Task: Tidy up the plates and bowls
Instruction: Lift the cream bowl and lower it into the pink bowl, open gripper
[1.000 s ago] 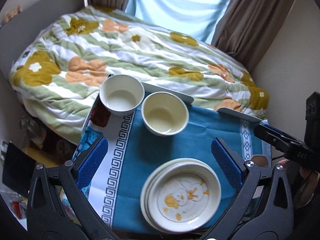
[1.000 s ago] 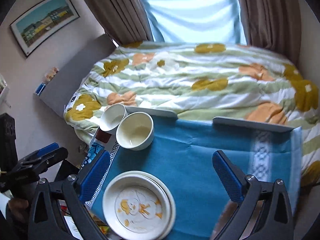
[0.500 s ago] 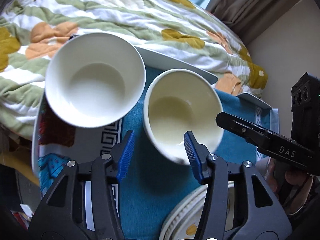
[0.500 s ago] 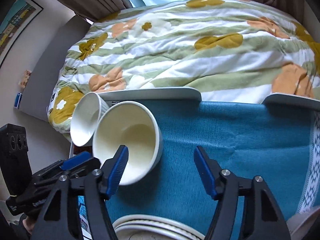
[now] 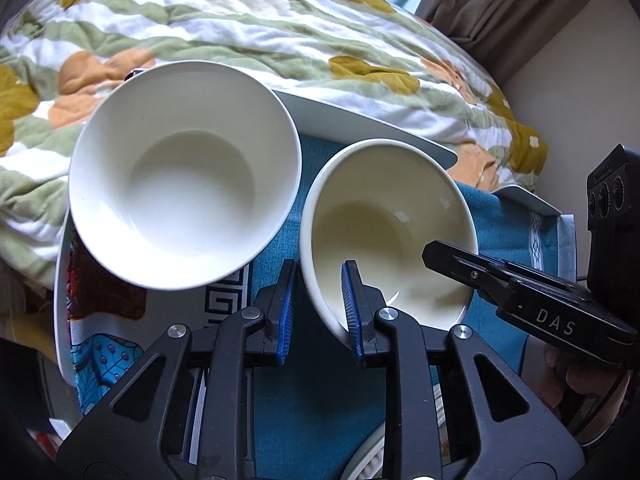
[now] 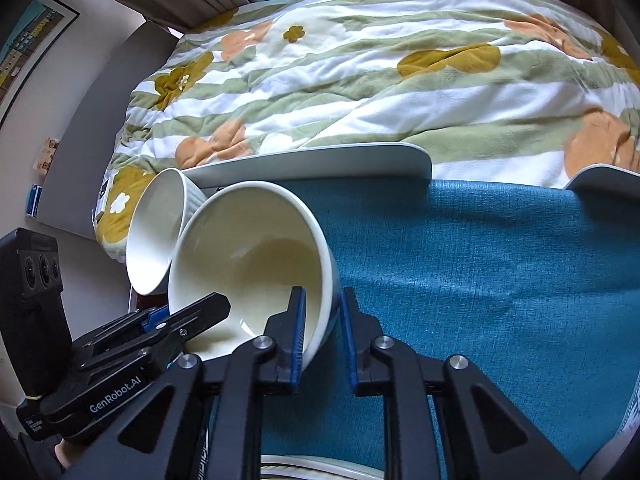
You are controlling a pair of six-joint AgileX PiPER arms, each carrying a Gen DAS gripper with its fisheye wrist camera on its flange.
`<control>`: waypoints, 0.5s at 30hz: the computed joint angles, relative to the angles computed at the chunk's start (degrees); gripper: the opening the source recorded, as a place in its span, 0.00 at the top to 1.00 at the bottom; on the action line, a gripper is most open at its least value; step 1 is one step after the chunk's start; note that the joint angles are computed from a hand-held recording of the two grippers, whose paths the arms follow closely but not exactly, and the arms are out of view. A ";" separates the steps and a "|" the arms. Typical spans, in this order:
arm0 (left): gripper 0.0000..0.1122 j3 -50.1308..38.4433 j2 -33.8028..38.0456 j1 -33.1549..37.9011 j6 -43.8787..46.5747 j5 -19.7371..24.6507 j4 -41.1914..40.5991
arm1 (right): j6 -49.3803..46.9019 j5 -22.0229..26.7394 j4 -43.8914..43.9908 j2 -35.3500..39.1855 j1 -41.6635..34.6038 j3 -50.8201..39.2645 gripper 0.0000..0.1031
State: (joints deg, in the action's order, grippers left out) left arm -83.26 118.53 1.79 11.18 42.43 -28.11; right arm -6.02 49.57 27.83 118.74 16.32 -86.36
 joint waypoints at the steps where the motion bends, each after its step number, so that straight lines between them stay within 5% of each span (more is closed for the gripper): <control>1: 0.82 -0.02 -0.09 -0.15 -0.20 -0.07 0.35 | 0.14 -0.08 -0.11 -0.08 0.03 0.09 0.85; 15: 0.83 2.37 -10.29 -4.86 -7.47 -0.55 7.74 | -3.25 -2.40 2.96 -10.37 -2.14 7.42 0.85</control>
State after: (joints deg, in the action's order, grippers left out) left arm -80.89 108.24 -3.07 3.72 41.88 -20.37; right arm -9.27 47.17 30.79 108.37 14.18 -78.94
